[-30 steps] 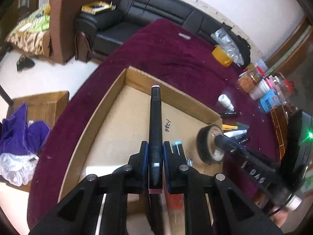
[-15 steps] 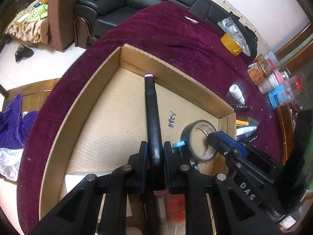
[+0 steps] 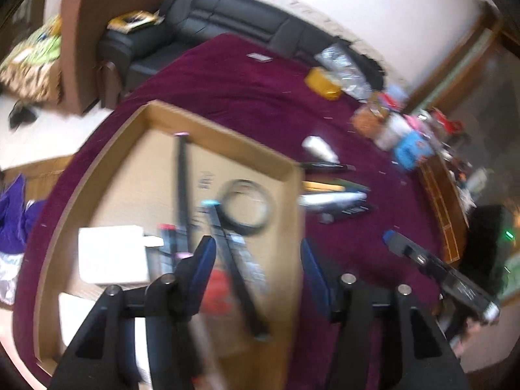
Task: Organize rigid objects
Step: 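Place the black marker in the tray with the left tool while the right tool places the tape roll there, then grasp a black marker with silver lettering with the right tool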
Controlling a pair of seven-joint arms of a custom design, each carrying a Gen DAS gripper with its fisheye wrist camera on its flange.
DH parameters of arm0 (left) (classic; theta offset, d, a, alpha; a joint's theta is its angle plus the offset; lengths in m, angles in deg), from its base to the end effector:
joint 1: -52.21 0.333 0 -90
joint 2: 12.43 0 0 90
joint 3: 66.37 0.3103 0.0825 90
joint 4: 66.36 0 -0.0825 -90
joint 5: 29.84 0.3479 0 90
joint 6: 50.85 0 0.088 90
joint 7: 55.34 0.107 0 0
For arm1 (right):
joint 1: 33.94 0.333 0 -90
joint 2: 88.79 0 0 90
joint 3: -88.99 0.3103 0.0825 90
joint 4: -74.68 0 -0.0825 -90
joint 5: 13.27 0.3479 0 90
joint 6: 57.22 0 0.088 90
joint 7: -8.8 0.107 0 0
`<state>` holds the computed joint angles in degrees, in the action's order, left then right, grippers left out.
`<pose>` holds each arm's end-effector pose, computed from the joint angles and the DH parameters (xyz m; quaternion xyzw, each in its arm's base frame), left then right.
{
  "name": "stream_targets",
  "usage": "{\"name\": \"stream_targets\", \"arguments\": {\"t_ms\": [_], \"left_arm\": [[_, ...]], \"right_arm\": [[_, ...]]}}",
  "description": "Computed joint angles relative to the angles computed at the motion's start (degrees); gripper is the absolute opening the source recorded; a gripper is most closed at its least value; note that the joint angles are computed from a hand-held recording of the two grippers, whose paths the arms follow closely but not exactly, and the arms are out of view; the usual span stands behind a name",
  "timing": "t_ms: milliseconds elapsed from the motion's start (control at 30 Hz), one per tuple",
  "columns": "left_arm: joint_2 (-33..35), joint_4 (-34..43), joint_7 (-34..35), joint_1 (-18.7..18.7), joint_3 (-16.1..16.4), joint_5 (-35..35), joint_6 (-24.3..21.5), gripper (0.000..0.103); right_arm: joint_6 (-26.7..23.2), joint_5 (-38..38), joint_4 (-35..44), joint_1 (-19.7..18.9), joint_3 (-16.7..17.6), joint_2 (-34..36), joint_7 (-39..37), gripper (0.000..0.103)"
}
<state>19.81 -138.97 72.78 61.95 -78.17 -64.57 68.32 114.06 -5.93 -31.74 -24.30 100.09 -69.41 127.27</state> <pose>0.7054 -0.0165 0.4779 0.5101 -0.7862 0.3466 0.0391 0.6143 0.2074 0.4520 -0.5494 0.7381 -0.0778 0.3838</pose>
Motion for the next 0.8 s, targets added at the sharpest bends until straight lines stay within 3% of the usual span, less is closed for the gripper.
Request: {"name": "stream_targets", "arguments": {"t_ms": [67, 133, 200, 300, 367, 467, 567, 667, 800], "left_arm": [[-3.03, -4.33, 2.89, 0.38, -1.09, -1.90, 0.41, 0.056], [-5.30, -7.41, 4.84, 0.04, -1.45, -3.39, 0.15, 0.056], [-6.83, -9.71, 5.90, -0.92, -1.21, -4.01, 0.67, 0.056], [-8.23, -11.98, 6.30, -2.07, -0.63, -4.57, 0.46, 0.056], [-9.38, -13.71, 7.00, -2.65, -0.23, -4.56, 0.68, 0.056], [-10.98, -16.35, 7.99, -3.52, 0.47, -4.16, 1.93, 0.056], [-11.38, -17.10, 7.92, -3.66, 1.03, -4.19, 1.35, 0.056], [-11.10, -16.95, 7.35, -4.05, 1.40, -3.58, 1.15, 0.056], [-10.70, -16.31, 7.82, -3.77, 1.29, -4.01, 0.28, 0.056]], "right_arm": [[-1.46, -3.11, -3.63, 0.76, -3.40, -2.84, 2.68, 0.042], [-3.81, -0.78, -4.06, -1.55, -2.57, -3.32, -1.00, 0.042], [-7.84, -3.08, -1.92, -1.56, -4.80, -2.15, -1.24, 0.042], [-13.71, -6.78, 4.39, -1.49, -6.87, 2.03, -3.94, 0.042], [-18.66, -5.77, 10.76, -3.39, -5.54, 6.26, -8.97, 0.042], [-24.80, -10.06, 17.97, -1.56, -8.31, 10.44, -9.43, 0.042], [-26.31, -9.64, 20.23, -2.06, -8.01, 11.87, -10.94, 0.042], [-27.45, -7.56, 20.26, -3.96, -4.75, 11.67, -19.49, 0.049], [-26.34, -5.67, 19.31, -3.26, -5.02, 10.79, -22.58, 0.049]]}}
